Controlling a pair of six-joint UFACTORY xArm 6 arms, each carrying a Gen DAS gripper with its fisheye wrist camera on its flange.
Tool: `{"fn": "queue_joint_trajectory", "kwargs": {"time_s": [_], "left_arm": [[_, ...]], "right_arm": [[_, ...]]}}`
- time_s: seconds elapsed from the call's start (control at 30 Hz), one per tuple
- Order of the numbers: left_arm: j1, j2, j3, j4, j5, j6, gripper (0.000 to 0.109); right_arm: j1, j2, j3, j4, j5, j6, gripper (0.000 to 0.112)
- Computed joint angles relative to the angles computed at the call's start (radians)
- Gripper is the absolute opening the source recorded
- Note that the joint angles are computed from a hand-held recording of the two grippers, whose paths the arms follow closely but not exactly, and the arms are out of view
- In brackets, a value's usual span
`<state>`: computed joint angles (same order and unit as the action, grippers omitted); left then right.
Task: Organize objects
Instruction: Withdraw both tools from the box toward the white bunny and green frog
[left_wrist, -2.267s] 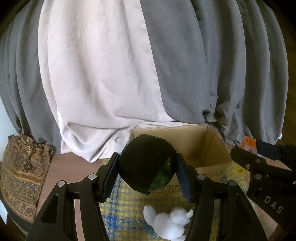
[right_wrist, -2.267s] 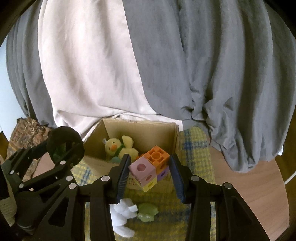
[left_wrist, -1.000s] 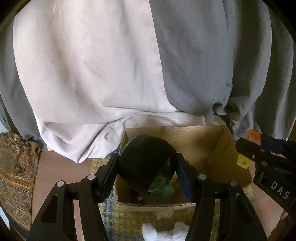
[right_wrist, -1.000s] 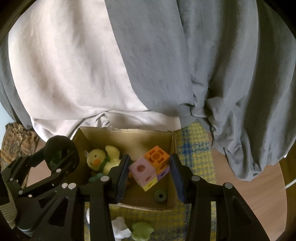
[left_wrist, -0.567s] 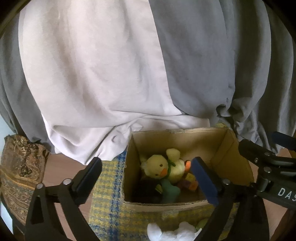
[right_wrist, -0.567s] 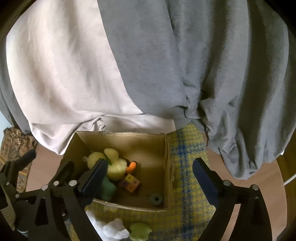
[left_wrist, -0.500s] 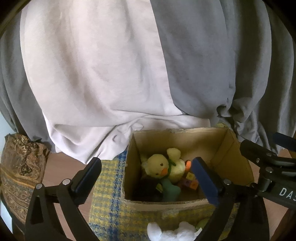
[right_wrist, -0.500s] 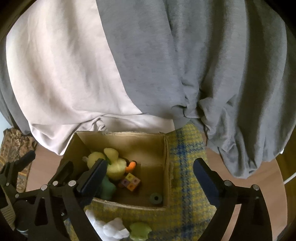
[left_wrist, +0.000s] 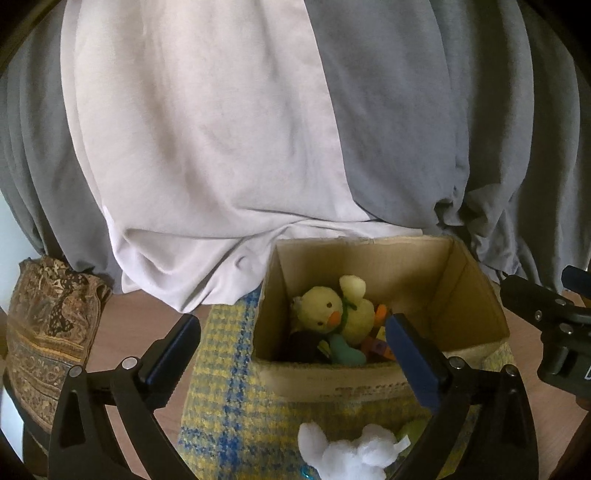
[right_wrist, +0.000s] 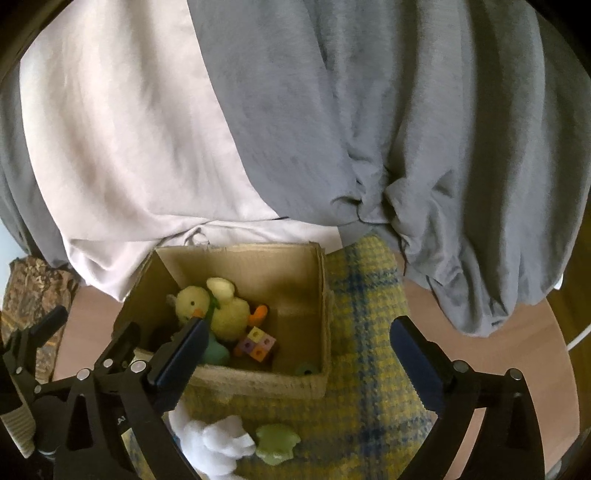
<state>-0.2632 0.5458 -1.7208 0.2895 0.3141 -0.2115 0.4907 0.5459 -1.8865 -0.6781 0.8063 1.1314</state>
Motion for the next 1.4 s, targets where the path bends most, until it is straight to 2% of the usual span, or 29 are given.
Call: {"fn": "queue_joint_trajectory", "kwargs": {"time_s": [0.1, 0.43, 0.93, 1.17, 1.4], "left_arm": [[0.003, -0.036, 0.064, 0.021, -0.034, -0.030, 0.102], [0.012, -0.137, 0.244, 0.240, -0.106, -0.220, 0.102], [0.009, -0.190, 0.412, 0.269, -0.178, -0.253, 0.102], [0.000, -0.178, 0.450, 0.175, -0.190, -0.171, 0.102], [-0.008, -0.163, 0.467, 0.148, -0.201, -0.146, 0.102]], "right_arm": [[0.004, -0.042, 0.070, -0.022, -0.022, 0.044, 0.099], [0.027, -0.166, 0.273, -0.110, -0.071, 0.188, 0.099], [0.043, -0.254, 0.478, -0.110, -0.127, 0.285, 0.100], [0.047, -0.251, 0.507, -0.093, -0.129, 0.291, 0.100], [0.047, -0.250, 0.533, -0.078, -0.134, 0.294, 0.100]]}}
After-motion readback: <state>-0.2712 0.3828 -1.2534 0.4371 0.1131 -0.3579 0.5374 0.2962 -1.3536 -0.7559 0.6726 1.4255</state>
